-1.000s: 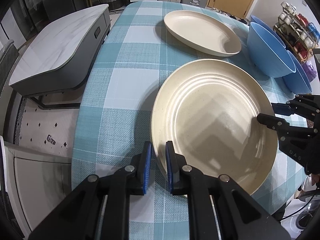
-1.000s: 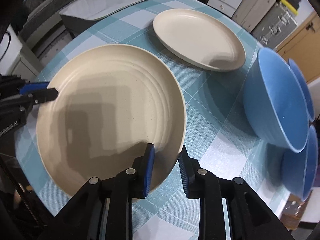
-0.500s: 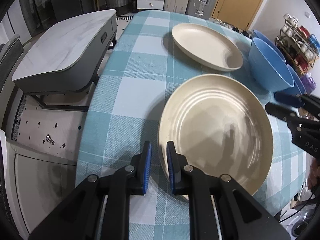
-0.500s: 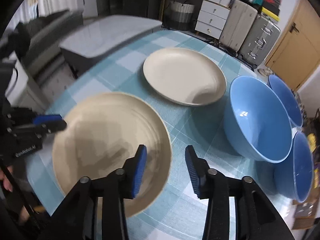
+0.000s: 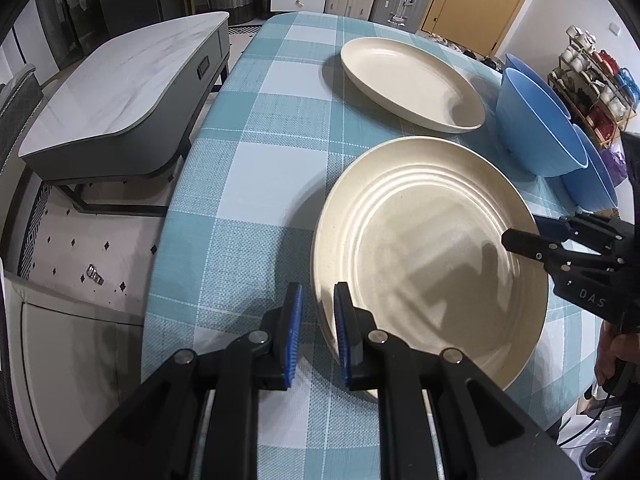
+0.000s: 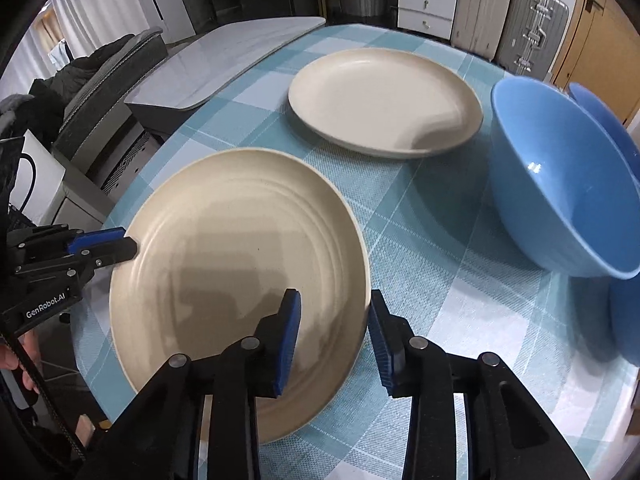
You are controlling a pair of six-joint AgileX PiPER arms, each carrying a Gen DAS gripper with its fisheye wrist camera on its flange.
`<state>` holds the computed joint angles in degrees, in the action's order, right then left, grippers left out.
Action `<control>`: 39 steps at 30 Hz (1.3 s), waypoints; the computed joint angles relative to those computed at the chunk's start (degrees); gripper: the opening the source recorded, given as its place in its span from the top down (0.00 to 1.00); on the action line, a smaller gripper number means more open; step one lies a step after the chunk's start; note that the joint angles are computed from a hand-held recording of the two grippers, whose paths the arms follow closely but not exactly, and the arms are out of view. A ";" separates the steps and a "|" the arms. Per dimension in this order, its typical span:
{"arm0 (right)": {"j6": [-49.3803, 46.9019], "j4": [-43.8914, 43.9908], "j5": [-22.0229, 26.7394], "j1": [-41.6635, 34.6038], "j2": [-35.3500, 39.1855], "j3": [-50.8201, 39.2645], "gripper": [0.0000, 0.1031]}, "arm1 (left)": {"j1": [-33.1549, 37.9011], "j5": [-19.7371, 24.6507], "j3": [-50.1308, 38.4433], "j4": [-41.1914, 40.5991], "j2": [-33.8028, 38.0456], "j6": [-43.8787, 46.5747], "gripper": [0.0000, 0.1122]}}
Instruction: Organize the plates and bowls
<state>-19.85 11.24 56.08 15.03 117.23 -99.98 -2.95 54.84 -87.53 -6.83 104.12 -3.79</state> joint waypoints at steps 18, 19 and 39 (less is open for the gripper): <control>-2.62 5.82 -9.25 -2.68 -9.45 9.71 0.64 | -1.74 -7.05 5.26 4.77 -7.54 -6.30 0.62; -3.33 6.67 -11.31 -2.84 -11.33 12.04 0.62 | -2.39 -8.09 5.97 6.08 -8.59 -7.60 0.61; -17.05 26.52 -29.60 -9.70 -37.99 38.88 0.02 | -23.03 -11.04 9.96 35.64 -16.40 -36.26 0.17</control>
